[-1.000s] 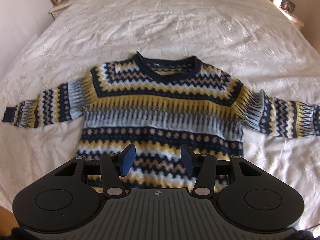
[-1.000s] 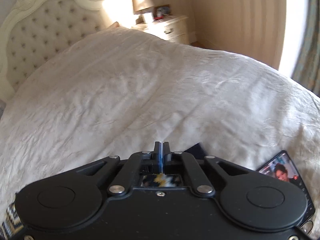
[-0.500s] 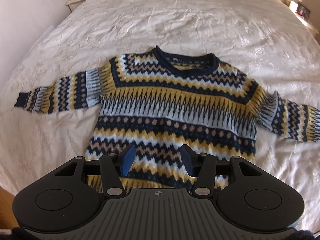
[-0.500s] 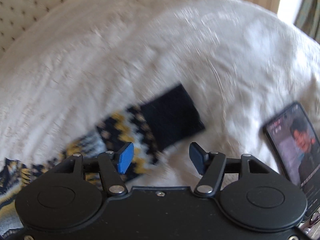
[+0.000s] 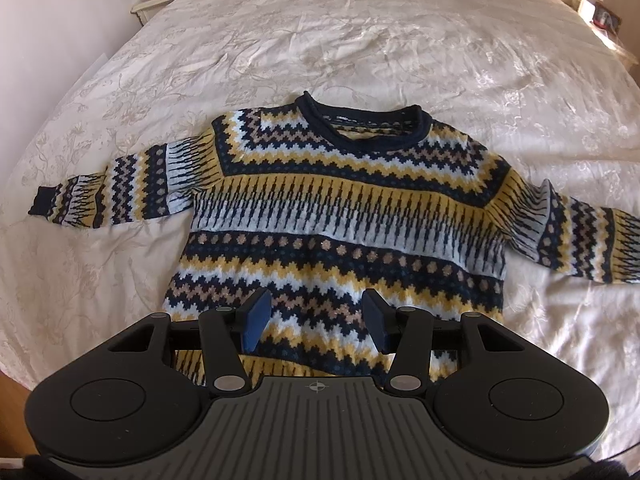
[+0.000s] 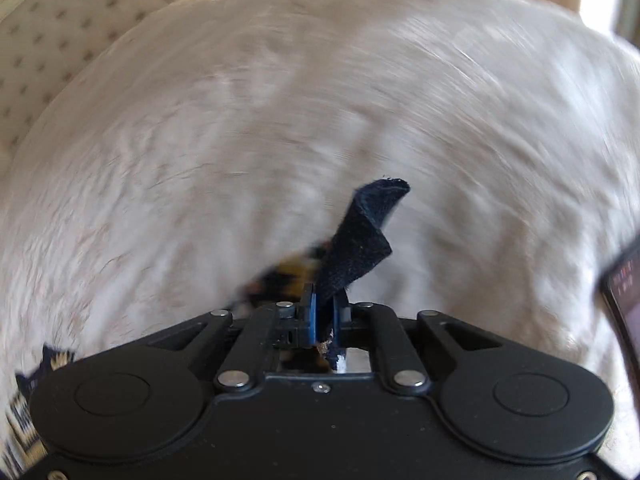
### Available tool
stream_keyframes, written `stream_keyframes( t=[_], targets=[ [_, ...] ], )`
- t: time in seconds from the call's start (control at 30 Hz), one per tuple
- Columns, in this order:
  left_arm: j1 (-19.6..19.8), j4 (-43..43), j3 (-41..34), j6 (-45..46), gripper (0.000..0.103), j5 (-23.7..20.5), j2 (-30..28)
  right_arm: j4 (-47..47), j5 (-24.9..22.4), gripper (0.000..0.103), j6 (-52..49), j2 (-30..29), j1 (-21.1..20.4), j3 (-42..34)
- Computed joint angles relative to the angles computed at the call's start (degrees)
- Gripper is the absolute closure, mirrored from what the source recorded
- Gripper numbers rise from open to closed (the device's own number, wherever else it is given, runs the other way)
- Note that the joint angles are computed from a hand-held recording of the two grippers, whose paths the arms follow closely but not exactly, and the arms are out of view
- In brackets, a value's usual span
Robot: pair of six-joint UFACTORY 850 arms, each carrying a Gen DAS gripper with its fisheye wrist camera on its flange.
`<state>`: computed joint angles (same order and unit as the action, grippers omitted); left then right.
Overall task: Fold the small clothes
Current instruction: 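Close the right tool on the navy sleeve cuff and lift it, then carry the cuff with the right tool across the sweater front and lay it down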
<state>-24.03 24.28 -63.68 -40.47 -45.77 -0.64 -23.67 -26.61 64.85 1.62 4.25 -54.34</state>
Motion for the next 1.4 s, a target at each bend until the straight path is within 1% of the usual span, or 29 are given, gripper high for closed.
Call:
stream_keyframes(
  t=[0.1, 0.2, 0.3, 0.4, 0.5, 0.63, 0.73, 0.83, 0.9, 1.0, 1.1, 1.17, 1.2, 1.23, 1.3, 1.33, 1.37, 1.4],
  targets=[
    [1.85, -1.31, 0.89, 2.07, 0.054, 1.42, 0.79, -3.43, -2.48, 0.088, 1.29, -1.55, 4.1, -4.39],
    [4.71, -3.76, 1.71, 5.71, 0.054, 3.15, 1.43, -6.31, -4.38, 0.088, 2.99, -3.48, 8.55, -9.23],
    [8.26, -6.37, 2.45, 10.66, 0.054, 5.52, 2.01, -8.65, -5.14, 0.088, 5.39, -6.52, 13.19, -15.29],
    [12.32, -8.68, 2.96, 16.07, 0.054, 7.74, 2.35, -11.4, -5.79, 0.088, 7.44, -10.77, 18.15, -22.58],
    [17.31, -12.25, 3.31, 22.31, 0.054, 9.53, 2.52, -13.17, -5.43, 0.088, 8.13, -15.24, 22.76, -29.82],
    [23.72, -15.35, 3.61, 28.75, 0.054, 10.64, 2.29, -10.93, -3.94, 0.088, 5.57, -23.41, 28.18, -40.73],
    [27.95, -17.32, 3.34, 33.07, 0.054, 10.6, 1.38, -4.62, -2.76, 0.088, -0.36, -30.82, 30.8, -48.82],
    [31.35, -18.13, 2.74, 36.68, 0.054, 10.53, 0.21, 2.01, -3.84, 0.088, -6.76, -38.3, 33.36, -56.36],
    [33.41, -18.45, 2.23, 38.62, 0.054, 10.73, -0.55, 6.97, -6.43, 0.088, -11.89, -44.19, 34.73, -62.88],
    [35.42, -18.56, 1.68, 40.22, 0.054, 10.94, -1.32, 10.81, -11.52, 0.088, -17.0, -52.15, 37.28, -72.46],
    [37.34, -19.11, 0.95, 41.76, 0.054, 10.99, -2.24, 12.51, -15.35, 0.088, -19.71, -57.62, 38.47, -78.86],
    [38.2, -19.75, 0.66, 42.73, 0.054, 11.03, -2.67, 11.64, -18.28, 0.086, -18.73, -60.71, 39.47, -83.11],
    [38.5, -20.07, 0.53, 43.23, 0.054, 11.04, -2.89, 11.74, -19.14, 0.085, -17.99, -61.88, 39.62, -84.56],
    [38.7, -20.3, 0.41, 43.63, 0.054, 11.06, -3.16, 11.74, -20.28, 0.08, -17.54, -64.01, 39.91, -87.67],
    [38.94, -21.41, -0.08, 44.95, 0.054, 10.96, -3.98, 13.99, -19.61, 0.074, -19.34, -64.78, 39.95, -88.36],
    [38.97, -22.0, -0.15, 45.62, 0.054, 10.94, -4.22, 15.7, -19.71, 0.066, -21.16, -65.55, 39.89, -89.73],
    [38.93, -22.67, -0.33, 46.42, 0.054, 10.97, -4.57, 16.46, -18.43, 0.059, -21.98, -65.01, 39.92, -88.69],
    [38.69, -23.31, -0.56, 47.21, 0.054, 11.01, -4.92, 16.14, -16.26, 0.058, -21.86, -63.19, 39.99, -85.63]
  ],
)
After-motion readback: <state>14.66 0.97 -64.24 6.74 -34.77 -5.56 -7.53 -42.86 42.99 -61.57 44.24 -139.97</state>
